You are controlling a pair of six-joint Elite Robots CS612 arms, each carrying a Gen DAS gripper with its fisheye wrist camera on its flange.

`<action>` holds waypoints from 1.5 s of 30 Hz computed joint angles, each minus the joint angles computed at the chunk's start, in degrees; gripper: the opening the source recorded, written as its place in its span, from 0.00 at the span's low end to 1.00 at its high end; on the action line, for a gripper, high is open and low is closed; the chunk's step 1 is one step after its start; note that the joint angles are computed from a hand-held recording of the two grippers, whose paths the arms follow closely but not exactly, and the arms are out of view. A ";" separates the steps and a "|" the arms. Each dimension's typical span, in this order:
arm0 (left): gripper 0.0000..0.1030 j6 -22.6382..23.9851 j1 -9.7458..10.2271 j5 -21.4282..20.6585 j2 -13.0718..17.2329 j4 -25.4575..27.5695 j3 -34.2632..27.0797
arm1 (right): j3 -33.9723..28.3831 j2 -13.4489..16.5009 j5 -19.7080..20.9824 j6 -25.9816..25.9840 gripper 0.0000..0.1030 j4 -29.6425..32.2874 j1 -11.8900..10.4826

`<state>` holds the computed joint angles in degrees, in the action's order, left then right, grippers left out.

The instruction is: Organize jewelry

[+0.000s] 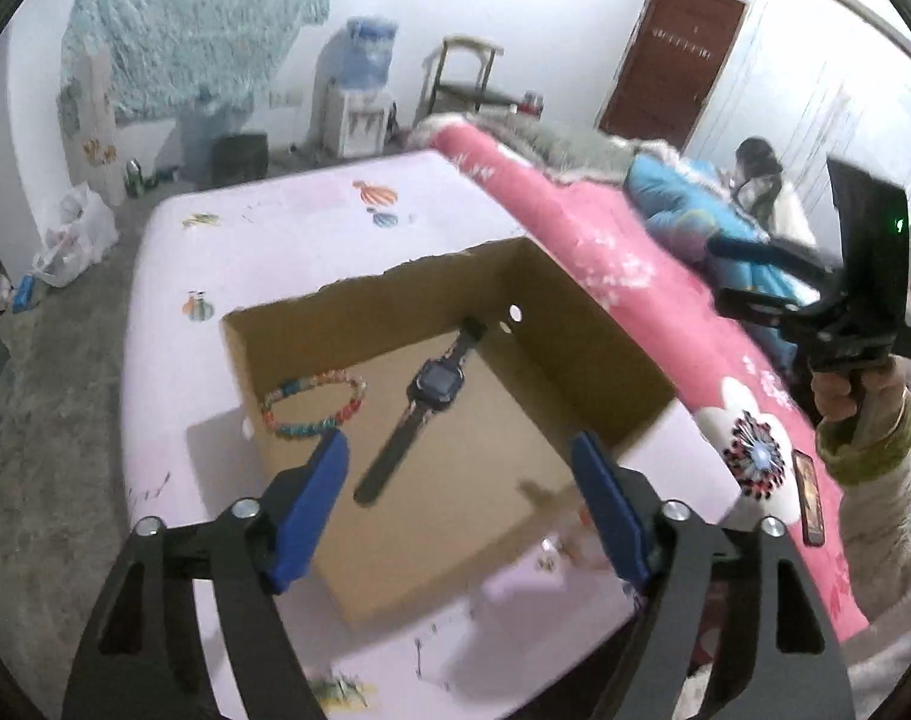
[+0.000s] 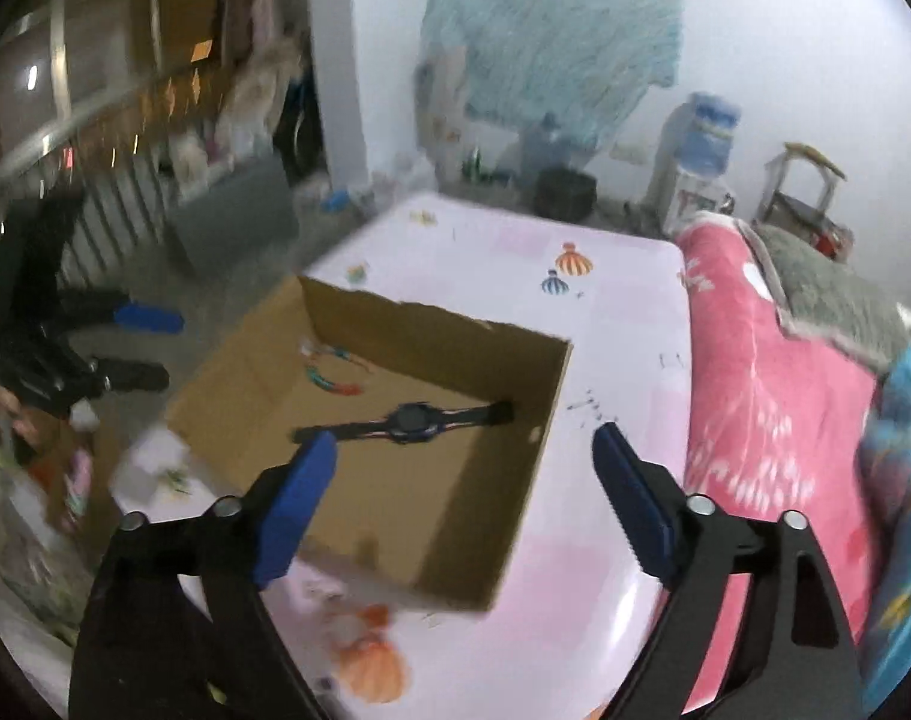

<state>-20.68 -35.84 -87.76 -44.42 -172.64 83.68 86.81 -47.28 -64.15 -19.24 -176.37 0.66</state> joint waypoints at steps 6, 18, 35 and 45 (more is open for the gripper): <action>0.85 -4.63 -3.91 9.45 -1.23 -7.87 10.33 | 10.96 -0.23 -0.71 11.17 0.90 -14.79 -0.74; 0.88 -9.80 -6.98 17.36 7.17 1.32 6.00 | 11.13 6.52 -23.08 15.61 0.90 -10.66 6.16; 0.96 -14.21 -8.12 21.35 7.06 1.01 6.80 | 11.37 7.39 -27.76 16.54 0.92 -11.78 7.51; 0.96 -11.26 -6.75 17.03 6.78 4.11 5.64 | 10.61 7.78 -25.32 16.00 0.92 -11.18 6.67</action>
<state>-31.94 -42.59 -70.73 -37.64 -168.53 89.32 97.42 -39.50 -89.47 -3.24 -187.55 7.33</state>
